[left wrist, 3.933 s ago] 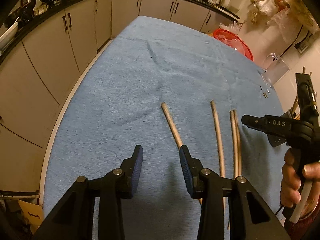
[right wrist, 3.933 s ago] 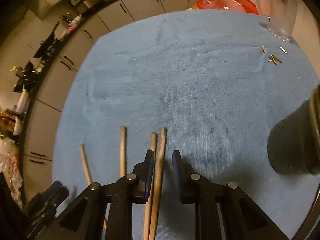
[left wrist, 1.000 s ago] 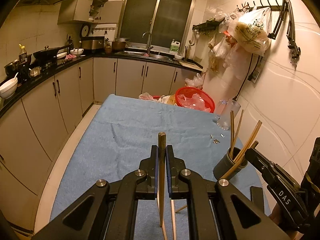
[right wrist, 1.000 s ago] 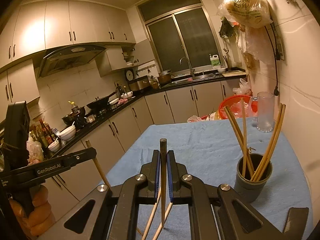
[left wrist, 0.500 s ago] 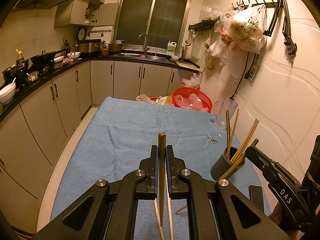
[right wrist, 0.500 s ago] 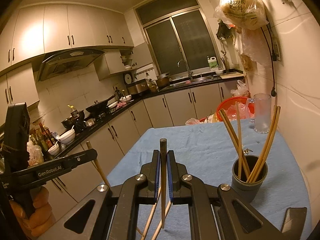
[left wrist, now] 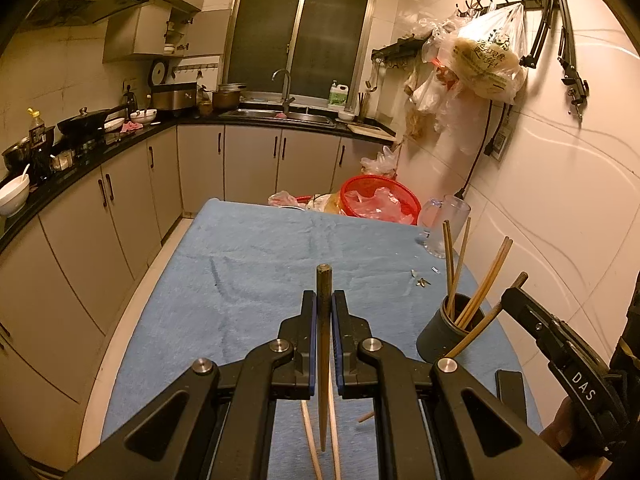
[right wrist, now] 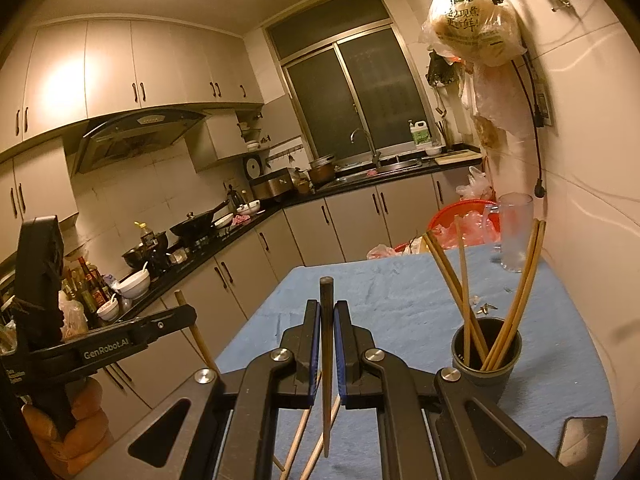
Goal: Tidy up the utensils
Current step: 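Carry both held chopsticks upright over the black cup, then lower the chopsticks into the cup and open both grippers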
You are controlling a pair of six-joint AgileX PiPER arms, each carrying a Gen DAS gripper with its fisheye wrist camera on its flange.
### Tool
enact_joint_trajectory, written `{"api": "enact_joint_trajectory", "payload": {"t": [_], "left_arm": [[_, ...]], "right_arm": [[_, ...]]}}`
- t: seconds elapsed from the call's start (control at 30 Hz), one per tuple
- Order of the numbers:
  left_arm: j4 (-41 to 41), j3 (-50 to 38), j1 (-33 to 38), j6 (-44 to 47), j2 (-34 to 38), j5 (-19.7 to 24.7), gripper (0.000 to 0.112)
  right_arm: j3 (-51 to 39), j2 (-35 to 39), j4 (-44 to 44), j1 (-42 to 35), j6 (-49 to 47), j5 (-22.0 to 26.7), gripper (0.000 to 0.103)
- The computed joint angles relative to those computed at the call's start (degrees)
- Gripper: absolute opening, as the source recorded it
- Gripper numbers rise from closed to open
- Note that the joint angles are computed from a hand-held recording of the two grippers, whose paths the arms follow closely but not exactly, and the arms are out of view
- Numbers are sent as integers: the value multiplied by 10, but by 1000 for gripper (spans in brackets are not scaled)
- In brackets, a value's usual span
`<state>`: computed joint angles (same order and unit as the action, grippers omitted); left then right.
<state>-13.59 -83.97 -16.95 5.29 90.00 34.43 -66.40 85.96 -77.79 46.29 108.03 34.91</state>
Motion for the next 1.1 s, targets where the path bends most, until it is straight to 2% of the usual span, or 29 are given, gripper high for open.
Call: {"api": "enact_joint_trajectory", "payload": {"t": [0.33, 0.6, 0.87, 1.1], "left_arm": [[35, -23, -24, -27, 6, 13, 7], [55, -74, -54, -44, 21, 42, 7], [55, -197, -98, -56, 70, 96, 7], [65, -356, -140, -79, 143, 152, 7]], "right_arm": [[38, -38, -23, -6, 37, 7, 7], [68, -88, -33, -18, 45, 23, 7], [87, -156, -13, -51, 8, 48, 7], [61, -191, 28, -116, -68, 45, 7]]}}
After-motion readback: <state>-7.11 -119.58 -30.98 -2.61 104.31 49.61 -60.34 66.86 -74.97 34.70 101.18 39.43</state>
